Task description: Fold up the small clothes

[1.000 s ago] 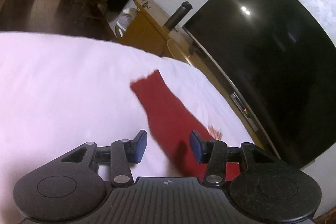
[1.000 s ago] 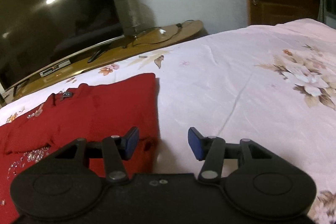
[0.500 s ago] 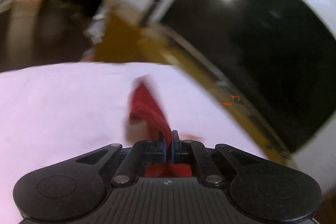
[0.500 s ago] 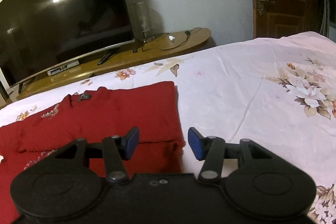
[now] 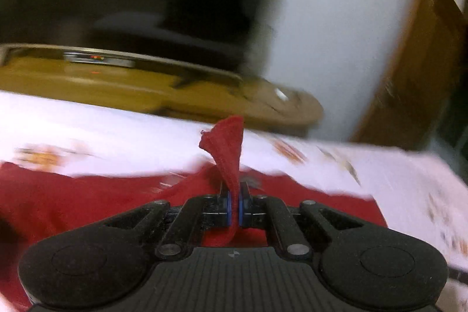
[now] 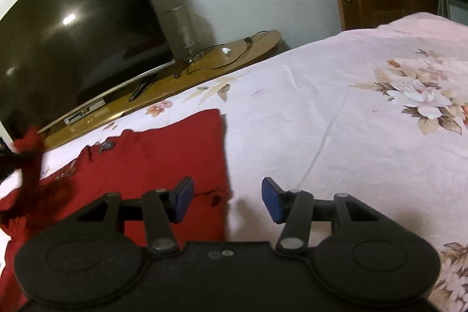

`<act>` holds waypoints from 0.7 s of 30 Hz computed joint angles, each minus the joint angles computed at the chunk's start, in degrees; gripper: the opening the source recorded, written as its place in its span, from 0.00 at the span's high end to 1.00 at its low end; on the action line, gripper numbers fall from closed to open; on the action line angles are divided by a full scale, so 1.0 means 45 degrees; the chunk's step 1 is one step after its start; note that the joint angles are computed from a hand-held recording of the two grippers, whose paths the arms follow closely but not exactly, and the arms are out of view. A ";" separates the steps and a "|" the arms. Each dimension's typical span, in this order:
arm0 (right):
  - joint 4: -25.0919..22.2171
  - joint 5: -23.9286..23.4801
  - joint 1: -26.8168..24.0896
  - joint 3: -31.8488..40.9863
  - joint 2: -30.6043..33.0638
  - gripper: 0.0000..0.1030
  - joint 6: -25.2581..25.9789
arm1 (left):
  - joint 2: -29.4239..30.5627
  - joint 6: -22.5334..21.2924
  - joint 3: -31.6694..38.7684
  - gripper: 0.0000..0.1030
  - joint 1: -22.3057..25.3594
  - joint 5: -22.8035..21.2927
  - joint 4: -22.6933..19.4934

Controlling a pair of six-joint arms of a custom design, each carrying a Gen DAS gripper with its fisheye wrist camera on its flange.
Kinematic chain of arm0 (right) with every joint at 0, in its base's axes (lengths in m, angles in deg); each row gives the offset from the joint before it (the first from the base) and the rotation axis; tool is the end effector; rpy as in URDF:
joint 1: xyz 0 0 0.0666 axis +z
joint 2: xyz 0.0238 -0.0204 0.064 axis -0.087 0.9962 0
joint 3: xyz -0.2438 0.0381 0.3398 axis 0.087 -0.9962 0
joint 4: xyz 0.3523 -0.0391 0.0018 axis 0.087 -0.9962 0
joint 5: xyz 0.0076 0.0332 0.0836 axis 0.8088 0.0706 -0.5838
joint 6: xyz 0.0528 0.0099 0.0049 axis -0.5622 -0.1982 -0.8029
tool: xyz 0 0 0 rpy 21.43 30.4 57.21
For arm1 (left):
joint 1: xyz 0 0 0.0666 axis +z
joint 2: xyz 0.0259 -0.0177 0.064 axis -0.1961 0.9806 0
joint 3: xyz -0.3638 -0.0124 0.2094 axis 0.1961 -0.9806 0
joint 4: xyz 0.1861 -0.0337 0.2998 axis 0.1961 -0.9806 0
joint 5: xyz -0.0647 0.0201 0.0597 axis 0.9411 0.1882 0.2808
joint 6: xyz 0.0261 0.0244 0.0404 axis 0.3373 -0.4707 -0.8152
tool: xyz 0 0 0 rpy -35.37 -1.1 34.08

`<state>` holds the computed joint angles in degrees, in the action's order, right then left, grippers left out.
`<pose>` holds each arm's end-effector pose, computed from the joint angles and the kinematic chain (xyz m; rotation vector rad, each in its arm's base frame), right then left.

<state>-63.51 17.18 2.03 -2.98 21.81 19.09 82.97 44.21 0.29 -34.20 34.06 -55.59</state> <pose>0.3306 0.0349 0.3297 0.4135 2.1210 0.1546 0.5506 -0.2344 0.3183 0.1322 2.1578 -0.4493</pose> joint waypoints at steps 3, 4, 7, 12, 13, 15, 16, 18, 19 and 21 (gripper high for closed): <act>0.0095 -0.0482 -0.0615 -0.0217 -0.0225 0.51 0.0186 | 0.0851 -0.0558 0.0970 0.96 -0.1041 -0.0086 -0.0664; 0.0117 -0.0667 -0.0853 -0.0280 -0.0284 0.51 0.0226 | 0.1109 -0.0704 0.1283 0.96 -0.1347 0.0001 -0.1093; 0.0044 -0.1127 -0.1380 -0.0359 -0.0366 0.50 0.0124 | 0.1803 -0.1169 0.1991 0.85 -0.2070 0.0394 -0.2182; 0.0184 -0.2094 -0.1666 -0.0108 -0.0171 0.43 -0.0288 | 0.0465 -0.1798 0.0289 0.18 -0.2279 -0.0075 -0.0079; 0.0286 -0.2315 -0.1587 0.0019 -0.0049 0.42 -0.0386 | 0.0035 -0.1895 -0.0163 0.18 -0.2165 -0.0230 0.0154; 0.0551 -0.2840 -0.1305 0.0391 0.0388 0.42 -0.0693 | -0.1012 -0.1629 -0.1385 0.19 -0.1663 -0.0545 0.0504; 0.0742 -0.3326 -0.1171 0.0619 0.0711 0.44 -0.0963 | -0.1573 -0.1562 -0.2115 0.19 -0.1342 -0.0972 0.0678; 0.1102 -0.4302 -0.0805 0.1162 0.1520 0.47 -0.1688 | -0.2609 -0.1845 -0.3495 0.33 -0.0717 -0.2450 0.0757; 0.1111 -0.4531 -0.0596 0.1458 0.1903 0.49 -0.1905 | -0.2963 -0.1802 -0.3861 0.37 -0.0365 -0.2804 0.0416; 0.0774 -0.4381 -0.0060 0.2206 0.2774 0.49 -0.1876 | -0.3530 -0.1314 -0.4625 0.37 0.0464 -0.2916 0.0045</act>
